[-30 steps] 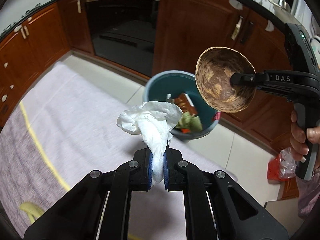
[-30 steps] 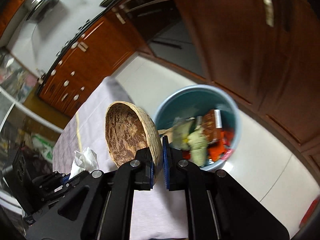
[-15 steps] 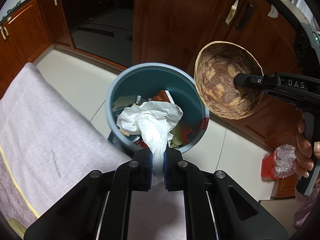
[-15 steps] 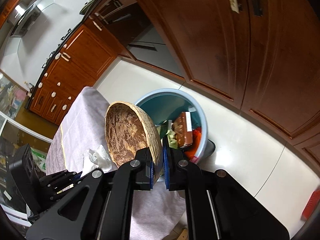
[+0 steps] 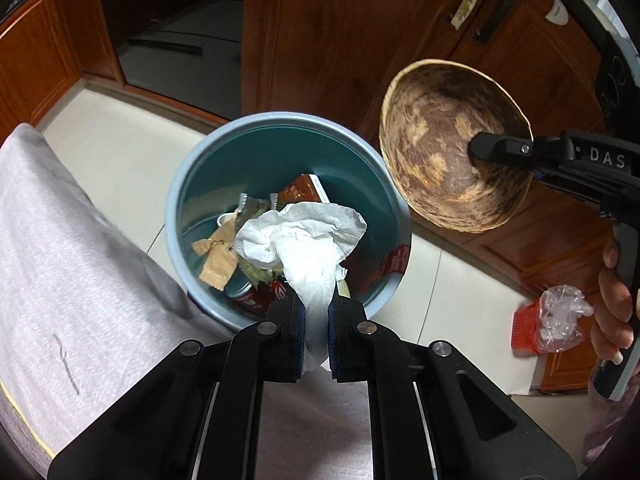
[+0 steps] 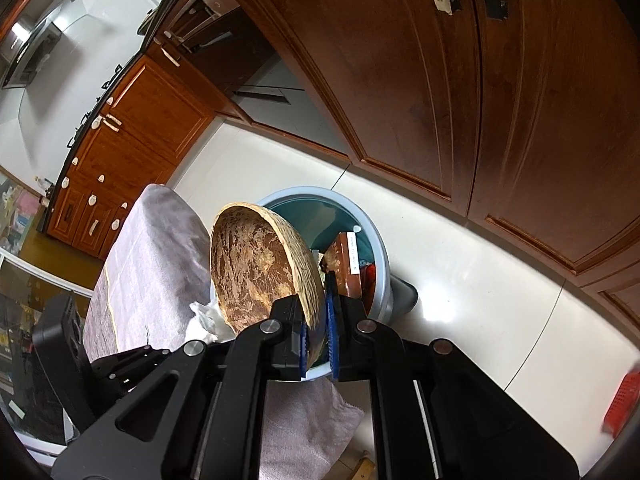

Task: Collect trash
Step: 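Carry tissue and coconut bowl over the teal bin, then open the left tool to drop the tissue while the right tool releases the bowl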

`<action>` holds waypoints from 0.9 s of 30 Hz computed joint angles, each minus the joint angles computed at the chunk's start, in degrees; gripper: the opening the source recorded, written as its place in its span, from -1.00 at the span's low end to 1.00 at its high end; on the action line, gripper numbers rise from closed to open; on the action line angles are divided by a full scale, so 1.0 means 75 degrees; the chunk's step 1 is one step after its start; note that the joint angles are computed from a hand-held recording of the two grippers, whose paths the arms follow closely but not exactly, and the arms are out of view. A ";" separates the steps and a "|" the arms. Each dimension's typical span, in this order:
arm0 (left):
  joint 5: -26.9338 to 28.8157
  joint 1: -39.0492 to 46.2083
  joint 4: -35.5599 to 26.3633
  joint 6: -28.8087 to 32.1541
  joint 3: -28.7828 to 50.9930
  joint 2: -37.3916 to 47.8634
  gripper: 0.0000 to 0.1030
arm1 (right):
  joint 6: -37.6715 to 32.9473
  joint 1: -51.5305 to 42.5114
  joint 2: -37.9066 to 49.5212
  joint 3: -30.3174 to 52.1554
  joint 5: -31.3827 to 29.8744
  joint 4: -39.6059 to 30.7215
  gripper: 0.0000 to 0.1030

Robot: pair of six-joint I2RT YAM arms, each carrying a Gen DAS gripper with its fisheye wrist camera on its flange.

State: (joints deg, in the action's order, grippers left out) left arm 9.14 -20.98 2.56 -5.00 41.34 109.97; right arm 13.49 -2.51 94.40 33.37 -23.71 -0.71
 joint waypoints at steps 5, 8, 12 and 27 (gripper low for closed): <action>-0.0235 -0.0093 -0.0181 -0.0003 0.0269 0.0217 0.13 | 0.0015 0.0013 0.0192 0.0140 0.0084 -0.0007 -0.85; -0.0788 -0.0234 0.0290 -0.0118 -0.0001 0.0000 0.55 | 0.0039 0.0075 0.0322 0.0228 0.0133 -0.0008 -0.85; -0.0828 -0.0070 0.0241 -0.0087 0.0034 0.0009 0.81 | 0.0071 0.0163 0.0425 0.0294 0.0177 0.0012 -0.85; -0.0513 0.0761 0.0091 0.0122 -0.0332 -0.0532 0.88 | 0.0331 0.0882 0.1569 0.0999 0.0401 0.0176 -0.81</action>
